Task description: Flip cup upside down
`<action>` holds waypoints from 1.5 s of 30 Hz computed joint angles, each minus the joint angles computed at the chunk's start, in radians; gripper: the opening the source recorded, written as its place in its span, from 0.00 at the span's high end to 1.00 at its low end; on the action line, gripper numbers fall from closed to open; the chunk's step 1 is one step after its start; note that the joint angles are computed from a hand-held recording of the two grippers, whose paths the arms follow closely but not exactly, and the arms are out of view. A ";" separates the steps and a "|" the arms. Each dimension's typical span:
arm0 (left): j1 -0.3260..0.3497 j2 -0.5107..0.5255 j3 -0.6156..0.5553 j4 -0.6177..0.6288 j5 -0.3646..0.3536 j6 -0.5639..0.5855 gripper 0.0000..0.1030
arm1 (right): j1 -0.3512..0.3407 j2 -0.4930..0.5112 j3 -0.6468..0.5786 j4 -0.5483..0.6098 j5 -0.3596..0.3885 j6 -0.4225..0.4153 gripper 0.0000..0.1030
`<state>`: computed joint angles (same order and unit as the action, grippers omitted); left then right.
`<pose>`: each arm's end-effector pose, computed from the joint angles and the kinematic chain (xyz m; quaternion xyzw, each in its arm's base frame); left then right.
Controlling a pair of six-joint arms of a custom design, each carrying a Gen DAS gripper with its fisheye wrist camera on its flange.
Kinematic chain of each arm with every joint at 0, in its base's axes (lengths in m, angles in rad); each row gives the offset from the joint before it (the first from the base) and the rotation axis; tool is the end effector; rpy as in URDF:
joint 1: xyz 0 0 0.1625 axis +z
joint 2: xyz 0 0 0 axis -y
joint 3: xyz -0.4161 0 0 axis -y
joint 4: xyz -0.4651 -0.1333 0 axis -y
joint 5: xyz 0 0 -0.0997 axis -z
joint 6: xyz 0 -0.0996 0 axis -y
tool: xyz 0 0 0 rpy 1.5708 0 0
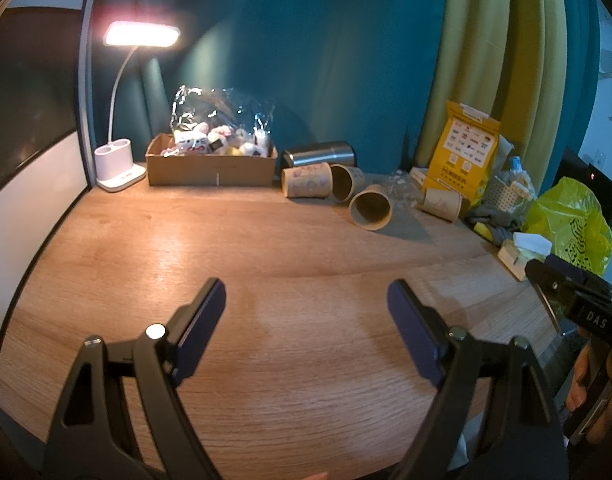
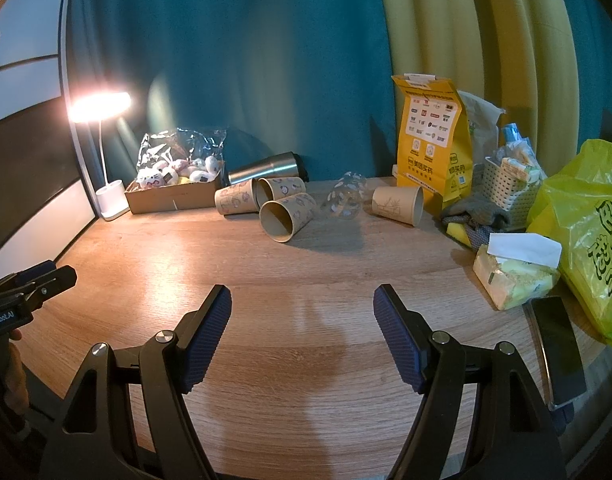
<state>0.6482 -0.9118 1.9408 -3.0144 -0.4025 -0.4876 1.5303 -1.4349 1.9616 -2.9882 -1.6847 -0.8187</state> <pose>-0.3438 -0.5425 0.0974 0.0653 0.8216 -0.4805 0.2997 0.0977 -0.6025 0.3563 0.3191 -0.8429 0.3696 0.2258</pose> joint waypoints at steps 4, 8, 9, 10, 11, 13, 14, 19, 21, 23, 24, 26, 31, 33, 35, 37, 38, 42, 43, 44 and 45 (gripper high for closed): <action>0.002 0.000 0.000 -0.003 -0.002 0.005 0.18 | -0.001 0.000 -0.001 0.000 0.001 -0.001 0.25; -0.001 -0.002 0.003 0.001 -0.001 -0.001 0.18 | 0.008 0.010 -0.014 0.003 -0.006 0.003 0.25; 0.000 -0.003 0.004 0.001 0.000 0.001 0.18 | -0.005 0.003 -0.008 0.003 0.005 -0.003 0.25; 0.000 -0.004 0.004 0.002 0.000 0.000 0.18 | -0.005 0.003 -0.008 0.003 0.005 -0.004 0.25; 0.001 -0.005 0.005 0.005 -0.001 -0.002 0.18 | -0.006 0.004 -0.007 -0.003 0.007 -0.008 0.25; 0.002 -0.008 0.007 0.011 0.000 -0.004 0.18 | -0.006 0.004 -0.007 -0.006 0.010 -0.010 0.25; 0.000 -0.007 0.007 0.015 0.002 -0.008 0.18 | -0.005 0.004 -0.007 -0.001 0.006 -0.007 0.25; -0.001 0.002 -0.005 0.036 0.007 -0.019 0.18 | -0.003 -0.001 -0.003 -0.001 0.006 -0.003 0.25; -0.001 0.007 -0.014 0.048 0.007 -0.022 0.18 | -0.003 -0.003 -0.002 0.003 0.006 -0.001 0.25; 0.000 0.011 -0.020 0.053 0.006 -0.020 0.18 | -0.007 -0.005 0.001 0.000 0.012 -0.001 0.25; 0.000 0.016 -0.025 0.059 0.006 -0.021 0.18 | -0.008 -0.006 0.001 0.001 0.014 0.001 0.25; 0.004 0.024 -0.041 0.071 0.002 -0.015 0.18 | -0.035 0.018 -0.022 -0.015 0.065 -0.005 0.25; 0.027 0.053 -0.101 0.122 -0.033 0.004 0.18 | -0.067 0.036 -0.040 -0.060 0.166 0.012 0.25; 0.040 0.067 -0.133 0.141 -0.052 0.018 0.18 | -0.077 0.037 -0.053 -0.058 0.178 0.011 0.25; 0.059 0.088 -0.184 0.176 -0.068 0.045 0.18 | -0.085 0.048 -0.076 -0.052 0.177 0.005 0.25; 0.084 0.112 -0.249 0.216 -0.103 0.073 0.18 | -0.094 0.064 -0.103 -0.051 0.178 0.005 0.25; 0.091 0.128 -0.280 0.231 -0.107 0.087 0.18 | -0.101 0.074 -0.118 -0.061 0.196 0.001 0.25; 0.129 0.222 -0.459 0.318 -0.152 0.179 0.18 | -0.112 0.116 -0.186 -0.046 0.194 -0.010 0.25; 0.140 0.247 -0.512 0.352 -0.172 0.185 0.18 | -0.113 0.130 -0.208 -0.034 0.184 -0.011 0.25; 0.150 0.275 -0.568 0.394 -0.183 0.192 0.18 | -0.117 0.142 -0.228 0.012 0.162 0.028 0.25; 0.158 0.304 -0.623 0.432 -0.194 0.204 0.18 | -0.118 0.159 -0.254 0.030 0.153 0.037 0.25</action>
<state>0.8066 -0.6080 1.3176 -2.5822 -0.5963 -0.2838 1.4124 -1.2763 1.7079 -2.9585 -1.5314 -0.7813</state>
